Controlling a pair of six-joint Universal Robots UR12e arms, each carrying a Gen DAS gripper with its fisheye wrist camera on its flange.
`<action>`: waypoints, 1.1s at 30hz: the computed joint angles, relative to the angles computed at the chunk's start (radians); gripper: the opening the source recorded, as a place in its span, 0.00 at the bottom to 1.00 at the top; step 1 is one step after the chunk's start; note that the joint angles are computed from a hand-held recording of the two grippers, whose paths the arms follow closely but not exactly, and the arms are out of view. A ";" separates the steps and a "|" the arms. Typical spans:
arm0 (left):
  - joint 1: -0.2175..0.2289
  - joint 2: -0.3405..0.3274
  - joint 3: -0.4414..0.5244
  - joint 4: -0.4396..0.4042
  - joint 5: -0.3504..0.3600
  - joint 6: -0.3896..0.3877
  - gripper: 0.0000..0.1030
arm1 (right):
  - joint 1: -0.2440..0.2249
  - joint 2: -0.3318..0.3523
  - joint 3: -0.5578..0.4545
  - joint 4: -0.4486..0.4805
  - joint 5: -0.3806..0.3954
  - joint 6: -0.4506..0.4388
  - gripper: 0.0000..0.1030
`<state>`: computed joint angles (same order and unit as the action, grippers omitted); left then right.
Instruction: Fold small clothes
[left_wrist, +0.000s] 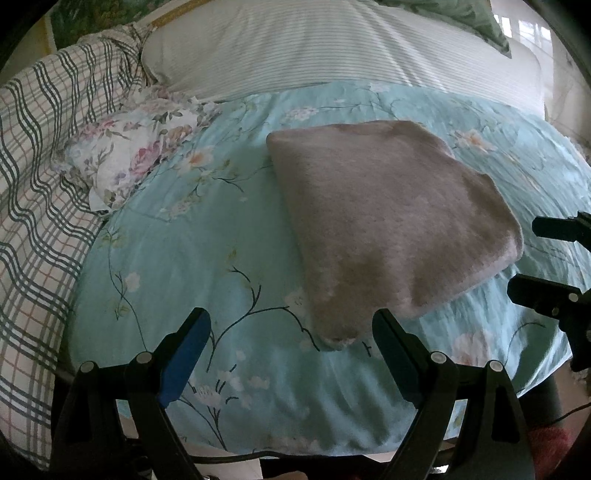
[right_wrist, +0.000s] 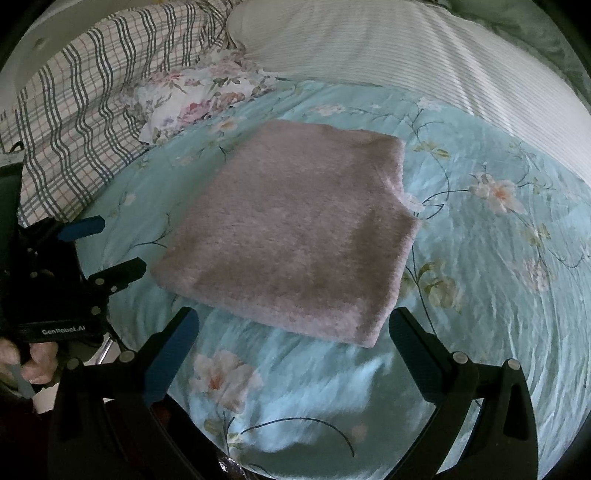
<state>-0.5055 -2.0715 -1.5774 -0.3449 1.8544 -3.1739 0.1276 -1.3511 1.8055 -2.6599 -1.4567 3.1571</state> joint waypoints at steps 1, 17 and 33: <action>0.001 0.000 0.001 -0.001 -0.001 -0.002 0.87 | 0.000 0.001 -0.002 0.001 0.001 0.000 1.00; 0.004 -0.005 0.014 -0.010 -0.009 -0.004 0.88 | -0.010 0.008 -0.011 -0.002 0.019 -0.002 1.00; 0.000 -0.005 0.018 0.007 -0.012 -0.014 0.88 | -0.018 0.002 -0.009 -0.030 0.026 0.039 1.00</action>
<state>-0.5055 -2.0760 -1.5594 -0.3377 1.8428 -3.1878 0.1096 -1.3489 1.7963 -2.6896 -1.4309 3.1958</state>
